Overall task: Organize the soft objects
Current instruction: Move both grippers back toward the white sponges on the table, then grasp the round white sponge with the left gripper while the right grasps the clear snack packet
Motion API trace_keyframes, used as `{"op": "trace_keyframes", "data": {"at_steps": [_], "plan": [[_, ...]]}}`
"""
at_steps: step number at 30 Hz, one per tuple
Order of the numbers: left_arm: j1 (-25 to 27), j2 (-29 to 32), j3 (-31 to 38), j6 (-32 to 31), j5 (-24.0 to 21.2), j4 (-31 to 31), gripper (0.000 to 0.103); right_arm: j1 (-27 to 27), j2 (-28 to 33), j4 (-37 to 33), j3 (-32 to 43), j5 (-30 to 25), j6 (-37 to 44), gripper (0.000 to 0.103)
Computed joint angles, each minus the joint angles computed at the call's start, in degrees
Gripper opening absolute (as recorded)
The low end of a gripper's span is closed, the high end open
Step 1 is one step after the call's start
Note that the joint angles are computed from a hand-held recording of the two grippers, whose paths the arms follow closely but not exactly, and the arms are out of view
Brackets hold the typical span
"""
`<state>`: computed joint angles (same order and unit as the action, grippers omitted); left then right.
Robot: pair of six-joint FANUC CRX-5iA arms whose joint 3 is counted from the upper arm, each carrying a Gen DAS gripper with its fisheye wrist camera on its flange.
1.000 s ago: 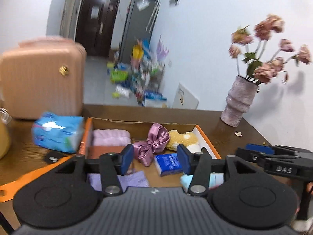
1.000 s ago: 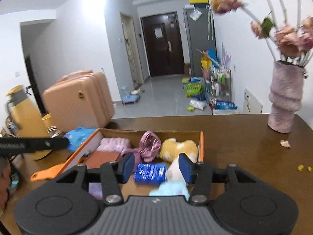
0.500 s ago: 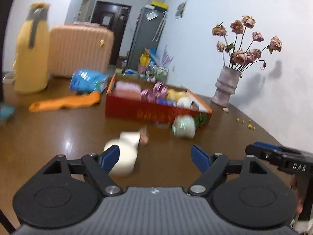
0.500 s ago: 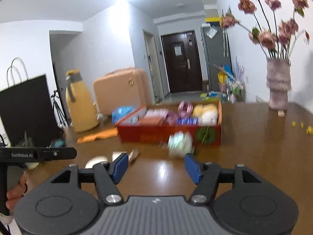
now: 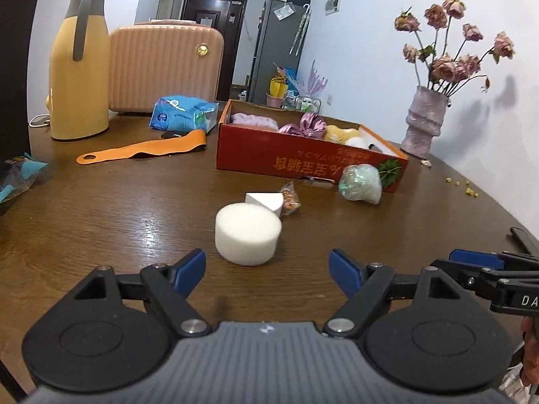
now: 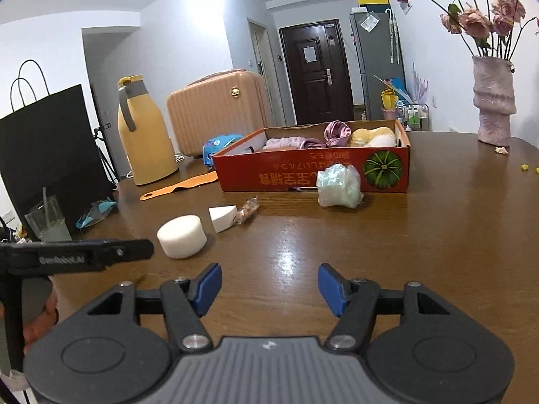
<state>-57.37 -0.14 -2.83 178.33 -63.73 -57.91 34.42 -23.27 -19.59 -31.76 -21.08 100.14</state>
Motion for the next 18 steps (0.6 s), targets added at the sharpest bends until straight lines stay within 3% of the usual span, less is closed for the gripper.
{"op": "trace_keyframes", "data": {"at_steps": [12, 15, 16, 18], "plan": [[8.42, 3.25, 1.75, -9.17, 7.41, 0.99, 0.082, 2.02, 16.26, 2.96, 11.79, 2.93, -3.28, 0.058], [11.41, 2.17, -0.01, -10.96, 11.4, 4.81, 0.082, 1.56, 20.3, -1.46, 16.88, 1.22, 1.55, 0.058], [12.09, 1.93, -0.58, -11.16, 12.16, 5.8, 0.08, 1.5, 21.5, -2.13, 18.27, 0.66, 2.11, 0.058], [13.48, 1.38, -1.54, -12.15, 13.45, 8.14, 0.066, 1.71, 24.2, -2.34, 20.91, -0.21, 2.53, 0.054]]}}
